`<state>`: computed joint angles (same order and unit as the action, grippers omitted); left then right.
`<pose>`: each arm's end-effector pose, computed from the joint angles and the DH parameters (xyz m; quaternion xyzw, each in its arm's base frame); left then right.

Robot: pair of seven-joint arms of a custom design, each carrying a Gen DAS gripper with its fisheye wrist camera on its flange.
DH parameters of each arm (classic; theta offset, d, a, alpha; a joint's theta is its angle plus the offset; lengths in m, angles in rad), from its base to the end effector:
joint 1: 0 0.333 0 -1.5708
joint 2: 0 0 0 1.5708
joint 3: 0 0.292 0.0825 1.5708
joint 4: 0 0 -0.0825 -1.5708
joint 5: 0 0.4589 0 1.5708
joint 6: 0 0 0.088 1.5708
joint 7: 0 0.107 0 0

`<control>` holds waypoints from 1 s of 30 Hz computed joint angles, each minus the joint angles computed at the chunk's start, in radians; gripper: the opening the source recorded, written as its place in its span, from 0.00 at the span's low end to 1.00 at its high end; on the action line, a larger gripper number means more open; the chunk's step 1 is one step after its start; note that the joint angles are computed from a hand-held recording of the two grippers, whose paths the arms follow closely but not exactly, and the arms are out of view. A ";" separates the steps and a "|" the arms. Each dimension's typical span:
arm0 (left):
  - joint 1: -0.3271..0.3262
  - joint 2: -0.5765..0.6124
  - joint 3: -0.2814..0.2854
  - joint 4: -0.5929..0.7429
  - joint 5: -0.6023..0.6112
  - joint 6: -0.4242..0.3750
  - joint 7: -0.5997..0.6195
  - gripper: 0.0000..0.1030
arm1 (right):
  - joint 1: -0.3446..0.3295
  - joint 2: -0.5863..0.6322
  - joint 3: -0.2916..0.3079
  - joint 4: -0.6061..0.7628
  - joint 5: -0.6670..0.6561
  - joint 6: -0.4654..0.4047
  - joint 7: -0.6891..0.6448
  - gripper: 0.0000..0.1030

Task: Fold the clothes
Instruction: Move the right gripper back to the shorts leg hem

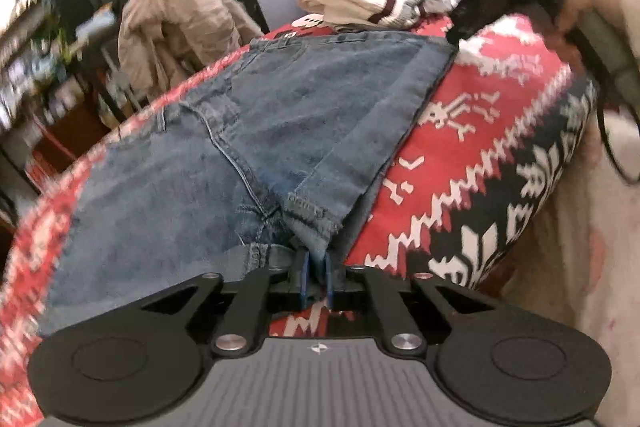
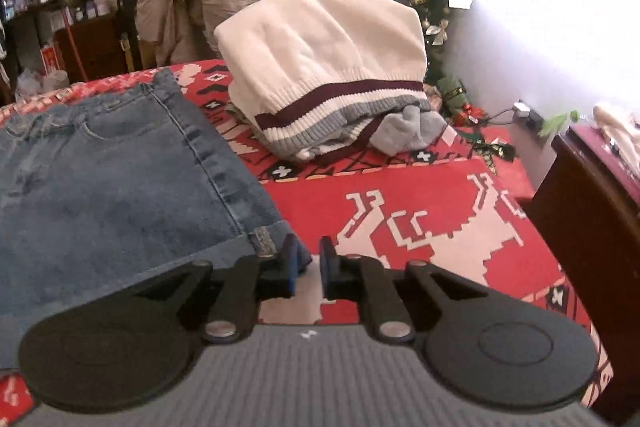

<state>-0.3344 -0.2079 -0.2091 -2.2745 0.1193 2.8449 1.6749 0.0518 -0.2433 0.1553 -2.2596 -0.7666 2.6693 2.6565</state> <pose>0.5099 -0.3194 0.4722 -0.3645 0.8501 -0.2858 0.2505 0.5738 0.1442 0.4714 -0.5457 0.7327 -0.3221 0.2484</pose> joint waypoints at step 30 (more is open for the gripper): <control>0.071 -0.069 0.093 -0.053 -0.239 0.003 -0.025 0.14 | 0.267 -0.066 0.070 -0.058 0.680 0.226 -0.626 0.15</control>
